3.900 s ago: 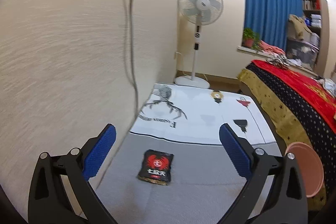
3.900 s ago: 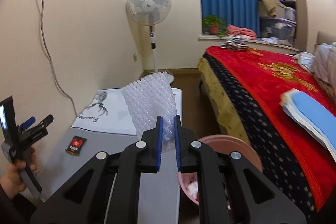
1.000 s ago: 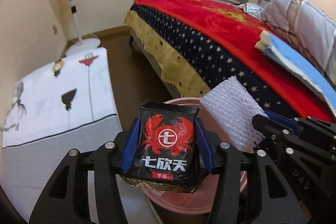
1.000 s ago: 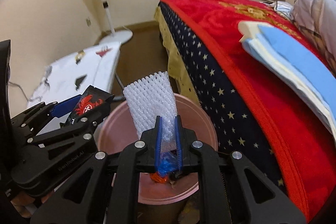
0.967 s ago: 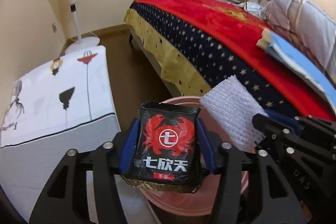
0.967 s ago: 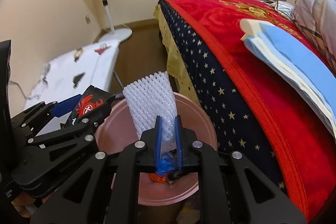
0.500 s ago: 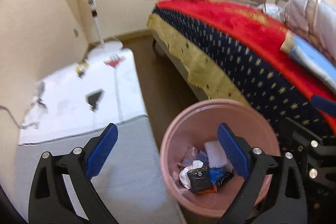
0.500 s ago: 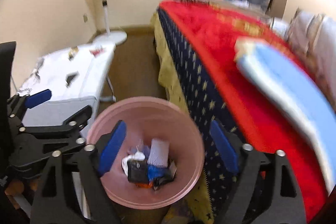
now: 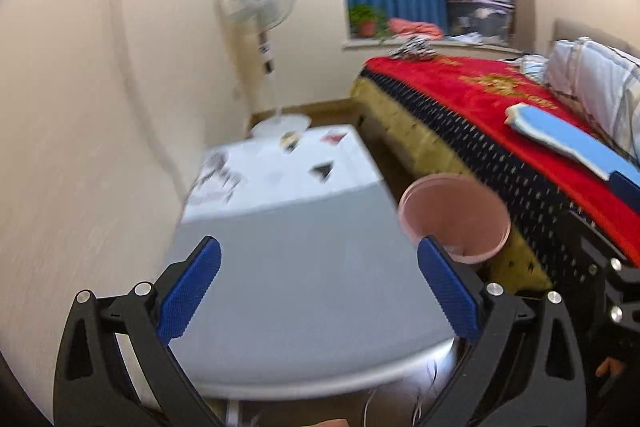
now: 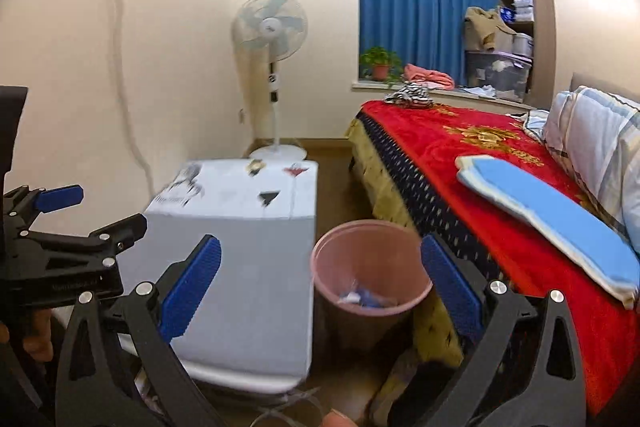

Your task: Collect trash

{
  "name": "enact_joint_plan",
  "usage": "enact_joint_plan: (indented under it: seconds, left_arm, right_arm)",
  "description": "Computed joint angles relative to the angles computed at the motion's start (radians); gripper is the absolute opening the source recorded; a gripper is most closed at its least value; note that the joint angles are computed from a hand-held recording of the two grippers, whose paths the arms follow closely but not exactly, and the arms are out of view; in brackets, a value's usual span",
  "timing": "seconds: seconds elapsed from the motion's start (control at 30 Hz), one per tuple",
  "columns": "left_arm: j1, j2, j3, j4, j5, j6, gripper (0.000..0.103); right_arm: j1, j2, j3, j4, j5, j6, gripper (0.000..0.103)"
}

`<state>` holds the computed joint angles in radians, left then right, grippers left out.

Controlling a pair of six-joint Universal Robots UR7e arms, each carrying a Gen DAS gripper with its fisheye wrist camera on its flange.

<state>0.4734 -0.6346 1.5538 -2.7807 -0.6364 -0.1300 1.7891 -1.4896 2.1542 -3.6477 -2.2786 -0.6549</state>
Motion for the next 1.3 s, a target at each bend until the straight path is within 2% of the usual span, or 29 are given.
enact_joint_plan:
  seconds: [0.03, 0.17, 0.3, 0.43, 0.7, 1.3]
  left_arm:
    - [-0.014, -0.033, 0.057, 0.02, 0.04, -0.066, 0.096]
    - [-0.047, -0.091, 0.182, -0.02, 0.096, -0.125, 0.096]
    - [-0.074, -0.146, 0.266, -0.029, 0.085, -0.199, 0.096]
    - [-0.098, -0.17, 0.317, -0.055, 0.102, -0.233, 0.096]
    - [-0.112, -0.179, 0.335, -0.063, 0.114, -0.245, 0.096]
    - [-0.111, -0.184, 0.34, -0.054, 0.099, -0.247, 0.096]
  right_arm:
    - [0.015, -0.002, 0.023, -0.017, -0.014, 0.0, 0.098]
    - [0.058, -0.027, 0.101, -0.014, -0.052, 0.053, 0.098]
    - [0.083, -0.038, 0.133, 0.016, -0.093, 0.089, 0.098]
    - [0.104, -0.041, 0.149, -0.004, -0.129, 0.086, 0.098]
    - [0.123, -0.044, 0.168, -0.013, -0.162, 0.087, 0.098]
    - [0.123, -0.034, 0.177, -0.024, -0.163, 0.077, 0.098]
